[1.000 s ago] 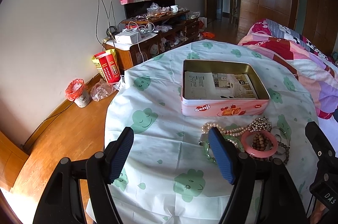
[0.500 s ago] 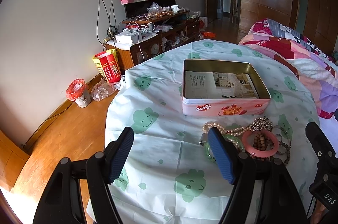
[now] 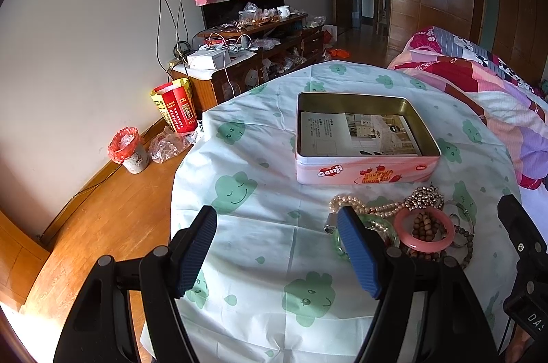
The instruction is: Organize jewelry
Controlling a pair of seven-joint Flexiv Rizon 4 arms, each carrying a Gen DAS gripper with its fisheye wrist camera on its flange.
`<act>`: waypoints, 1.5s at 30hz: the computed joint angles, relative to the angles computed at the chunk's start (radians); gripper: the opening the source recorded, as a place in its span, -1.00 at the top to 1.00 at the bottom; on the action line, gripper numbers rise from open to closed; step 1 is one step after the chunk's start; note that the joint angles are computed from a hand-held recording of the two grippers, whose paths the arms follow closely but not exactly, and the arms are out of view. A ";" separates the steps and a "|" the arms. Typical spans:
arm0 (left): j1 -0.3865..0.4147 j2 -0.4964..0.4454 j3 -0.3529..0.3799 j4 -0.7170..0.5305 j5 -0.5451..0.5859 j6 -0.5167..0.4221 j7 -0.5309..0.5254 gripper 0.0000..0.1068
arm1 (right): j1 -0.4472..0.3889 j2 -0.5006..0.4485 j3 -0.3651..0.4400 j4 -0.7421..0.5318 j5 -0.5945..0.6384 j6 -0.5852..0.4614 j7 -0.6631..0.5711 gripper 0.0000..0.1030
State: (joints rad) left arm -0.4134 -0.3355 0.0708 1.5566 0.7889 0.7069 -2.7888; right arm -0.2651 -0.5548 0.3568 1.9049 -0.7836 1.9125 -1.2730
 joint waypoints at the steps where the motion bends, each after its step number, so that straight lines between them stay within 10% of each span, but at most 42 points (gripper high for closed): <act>1: -0.001 -0.001 -0.001 -0.003 0.000 -0.001 -0.001 -0.37 | 0.001 -0.001 -0.001 -0.001 0.001 0.002 -0.002 -1.00; 33: 0.002 -0.087 0.026 -0.016 -0.033 0.106 0.088 -0.36 | 0.036 -0.061 -0.025 -0.057 0.135 -0.128 -0.139 -1.00; 45: 0.022 -0.160 0.049 -0.022 -0.195 0.204 0.228 -0.05 | 0.042 -0.058 0.020 -0.069 0.264 -0.216 -0.264 -1.00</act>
State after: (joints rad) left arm -0.3912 -0.4953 0.1194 1.5342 0.5941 0.9109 -2.5610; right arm -0.2230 -0.6129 0.3763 1.8356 -0.5195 1.6963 -1.5368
